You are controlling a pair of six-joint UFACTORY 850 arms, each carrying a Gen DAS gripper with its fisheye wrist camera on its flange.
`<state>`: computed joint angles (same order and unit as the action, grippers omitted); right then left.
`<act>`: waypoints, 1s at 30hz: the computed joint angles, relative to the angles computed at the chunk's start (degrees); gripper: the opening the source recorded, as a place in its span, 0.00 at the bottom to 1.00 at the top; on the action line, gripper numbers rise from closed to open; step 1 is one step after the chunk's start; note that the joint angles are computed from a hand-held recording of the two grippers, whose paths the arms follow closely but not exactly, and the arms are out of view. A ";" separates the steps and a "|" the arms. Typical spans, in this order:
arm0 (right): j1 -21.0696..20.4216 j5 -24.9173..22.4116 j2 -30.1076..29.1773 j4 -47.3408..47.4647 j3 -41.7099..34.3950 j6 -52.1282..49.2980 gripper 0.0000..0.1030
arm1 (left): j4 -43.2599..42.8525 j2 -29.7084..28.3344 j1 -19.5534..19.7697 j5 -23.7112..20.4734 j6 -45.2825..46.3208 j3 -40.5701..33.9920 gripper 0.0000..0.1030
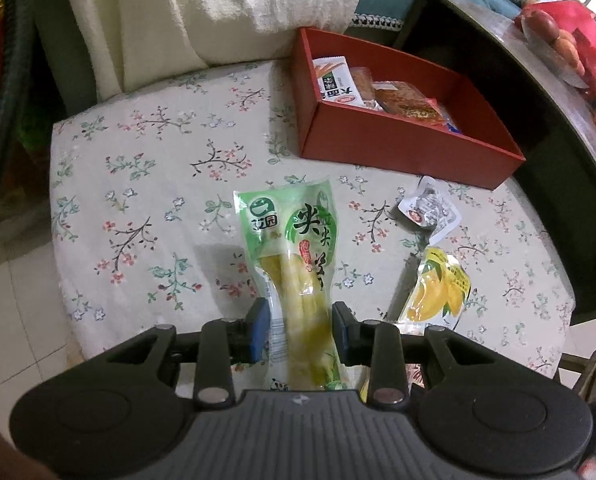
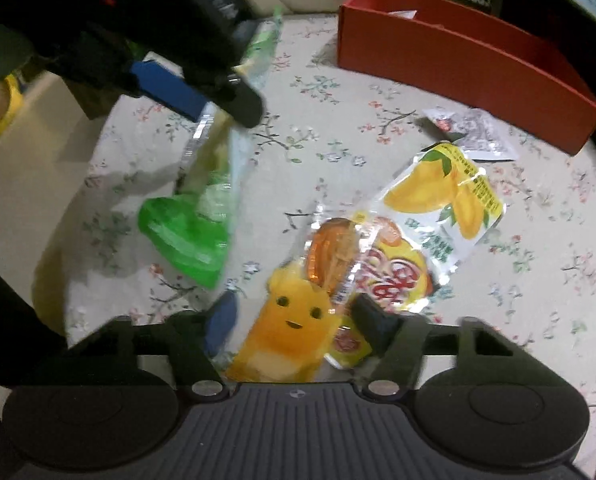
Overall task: Organize snacks
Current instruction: 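Lift the green packet with the left tool while the right tool grasps the orange cartoon packet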
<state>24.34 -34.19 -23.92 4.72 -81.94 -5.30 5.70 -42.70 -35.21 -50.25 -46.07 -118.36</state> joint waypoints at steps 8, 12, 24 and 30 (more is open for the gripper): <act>-4.62 -3.14 0.52 11.65 -1.48 -6.40 0.44 | -0.61 0.71 0.09 1.00 -0.03 0.89 0.27; -5.45 -1.96 1.63 14.92 -1.48 -8.90 0.41 | -1.33 0.00 0.00 0.56 0.71 -0.35 0.27; -6.53 -3.65 -1.54 12.48 -3.16 -5.33 0.44 | -2.93 -2.33 -0.05 -1.15 2.39 -3.14 0.28; -4.73 -1.13 -3.08 6.74 -4.50 -3.51 0.64 | -4.25 -2.88 0.22 -1.76 3.79 -3.70 0.28</act>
<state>19.61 -35.32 -27.00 11.46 -86.45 -8.81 1.44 -45.58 -34.99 -52.00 -42.27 -122.07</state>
